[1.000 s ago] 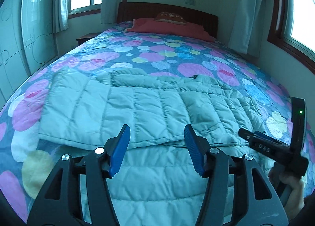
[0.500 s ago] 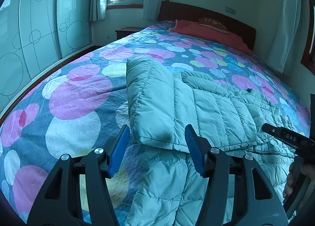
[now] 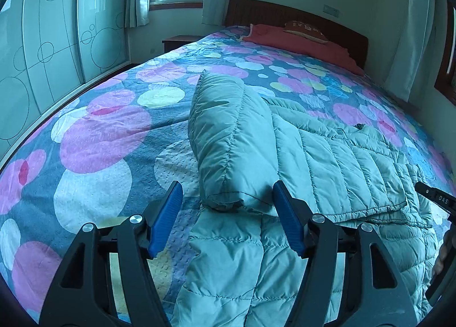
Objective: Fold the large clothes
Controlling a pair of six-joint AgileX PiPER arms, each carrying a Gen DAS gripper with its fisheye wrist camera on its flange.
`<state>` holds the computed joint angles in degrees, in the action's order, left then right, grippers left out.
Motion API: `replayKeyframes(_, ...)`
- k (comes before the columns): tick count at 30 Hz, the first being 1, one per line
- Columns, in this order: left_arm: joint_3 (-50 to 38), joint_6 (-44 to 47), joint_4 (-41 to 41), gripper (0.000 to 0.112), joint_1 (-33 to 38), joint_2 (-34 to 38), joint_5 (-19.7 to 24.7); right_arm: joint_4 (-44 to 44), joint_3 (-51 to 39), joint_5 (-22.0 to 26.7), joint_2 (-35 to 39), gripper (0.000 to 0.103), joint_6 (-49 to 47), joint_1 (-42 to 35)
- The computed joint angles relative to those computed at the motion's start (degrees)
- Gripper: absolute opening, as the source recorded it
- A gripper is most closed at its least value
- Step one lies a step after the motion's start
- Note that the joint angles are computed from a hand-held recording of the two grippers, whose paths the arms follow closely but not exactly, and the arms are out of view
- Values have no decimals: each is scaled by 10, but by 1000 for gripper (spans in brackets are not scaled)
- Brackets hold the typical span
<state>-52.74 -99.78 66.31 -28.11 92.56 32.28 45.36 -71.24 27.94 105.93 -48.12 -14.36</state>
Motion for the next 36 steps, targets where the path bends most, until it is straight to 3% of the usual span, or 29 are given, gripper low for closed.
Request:
replayKeyframes(3,-14,15,-9,65,-3,12,2,-18,-24,12,20,11,20,-36)
replayKeyframes(7,-16,13,-11,65,-3,15,1,17,-70,124,61,12,16,-78)
replayKeyframes(9,-17,16,-16,65,-4,16,5,36,-60,129,58,16,-2,-70)
replayKeyframes(13,-2,17,-23,65,-3,2,11,70,-39,117,47,48,-20,-39)
replayKeyframes(22,56,-41,4,66,27,-51,7,72,-56,131,63,49,5,20)
replayKeyframes(23,59,-39,1,66,32,-52,3,59,-63,135,70,49,15,28)
replayKeyframes(24,61,-36,-5,66,38,-52,-4,47,-68,137,76,38,23,35)
replayKeyframes(25,63,-33,-11,66,43,-54,-11,41,-70,137,81,19,24,41)
replayKeyframes(27,69,-36,-11,66,48,-60,-20,35,-64,134,80,8,18,48)
replayKeyframes(36,72,-38,-1,66,52,-76,-20,32,-13,48,7,5,-39,6)
